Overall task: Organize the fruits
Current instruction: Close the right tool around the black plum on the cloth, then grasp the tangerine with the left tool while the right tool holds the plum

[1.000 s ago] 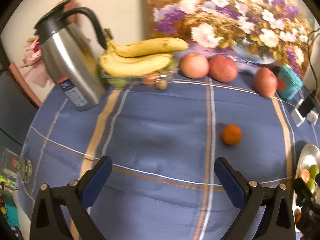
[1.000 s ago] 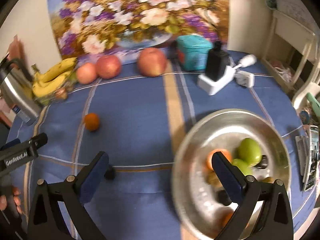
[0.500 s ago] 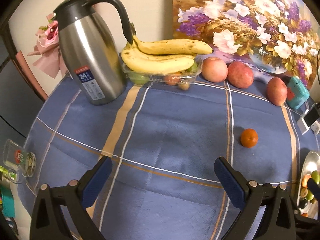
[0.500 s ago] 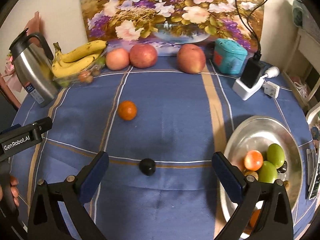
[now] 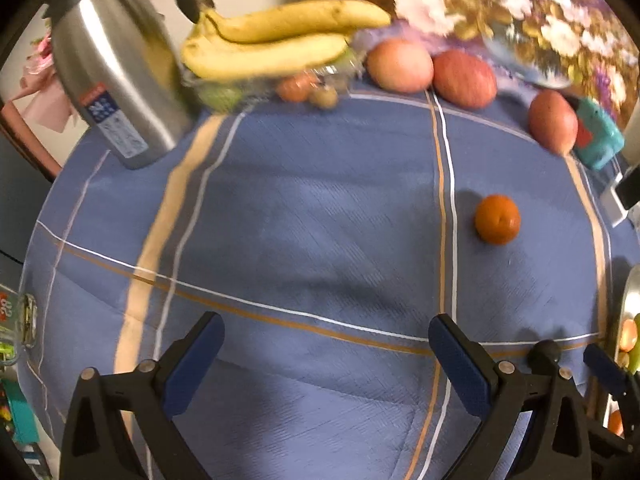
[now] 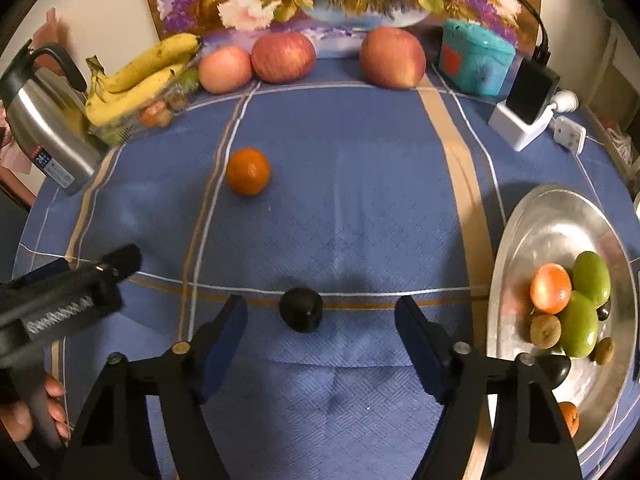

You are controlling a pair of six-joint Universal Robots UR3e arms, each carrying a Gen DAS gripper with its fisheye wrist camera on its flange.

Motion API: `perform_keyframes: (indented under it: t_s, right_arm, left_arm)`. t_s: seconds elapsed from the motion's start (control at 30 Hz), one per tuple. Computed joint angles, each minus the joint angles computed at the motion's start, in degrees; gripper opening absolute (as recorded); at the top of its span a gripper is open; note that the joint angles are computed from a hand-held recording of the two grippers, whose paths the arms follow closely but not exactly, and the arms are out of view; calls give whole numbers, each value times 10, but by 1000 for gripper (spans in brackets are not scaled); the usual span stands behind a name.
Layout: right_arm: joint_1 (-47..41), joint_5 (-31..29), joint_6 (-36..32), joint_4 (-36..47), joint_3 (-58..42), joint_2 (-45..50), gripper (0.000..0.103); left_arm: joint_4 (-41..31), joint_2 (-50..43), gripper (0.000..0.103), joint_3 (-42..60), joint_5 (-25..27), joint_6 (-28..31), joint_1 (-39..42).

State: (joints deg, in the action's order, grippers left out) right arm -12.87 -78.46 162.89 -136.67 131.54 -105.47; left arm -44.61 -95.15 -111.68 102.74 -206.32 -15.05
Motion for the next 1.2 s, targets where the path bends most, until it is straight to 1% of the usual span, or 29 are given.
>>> perform_keyframes:
  t_s: [0.1, 0.17, 0.23, 0.37, 0.4, 0.43, 0.47, 0.57, 0.6, 0.7, 0.9, 1.1, 1.2]
  right_arm:
    - [1, -1, -2, -1, 2, 10, 65]
    - [2, -1, -3, -3, 4, 14, 64]
    - [4, 2, -5, -6, 6, 14, 56]
    - [6, 7, -6, -7, 7, 12, 47]
    - [6, 8, -6, -7, 7, 11, 41]
    - [4, 12, -7, -10, 11, 7, 37]
    - [2, 14, -9, -9, 12, 6, 36]
    - [-8, 31, -18, 1, 14, 1, 26]
    - [-9, 32, -20, 2, 15, -1, 25]
    - [-8, 31, -28, 0, 18, -4, 24]
    - [-29, 65, -40, 17, 18, -37, 23]
    - [-41, 66, -26, -20, 16, -20, 23]
    - [-53, 73, -19, -42, 18, -6, 24]
  left_arm:
    - [2, -14, 103, 0, -4, -7, -2]
    - [3, -16, 103, -3, -5, -9, -1]
    - [5, -17, 103, -4, -6, -7, 2]
    - [10, -10, 103, -9, -9, -4, 6]
    - [11, -9, 103, -9, -8, -5, 5]
    - [11, -10, 103, -7, -7, -5, 4]
    - [13, -14, 103, -3, -8, -1, 7]
    - [12, -11, 103, -2, -10, -2, 9]
    - [13, -11, 103, -2, -10, -3, 9]
    - [12, -12, 103, 1, -11, -3, 9]
    - [26, -6, 103, -3, -18, -11, 15]
    - [68, -25, 103, 0, -30, -10, 10]
    - [113, -42, 103, 3, -42, -17, 4]
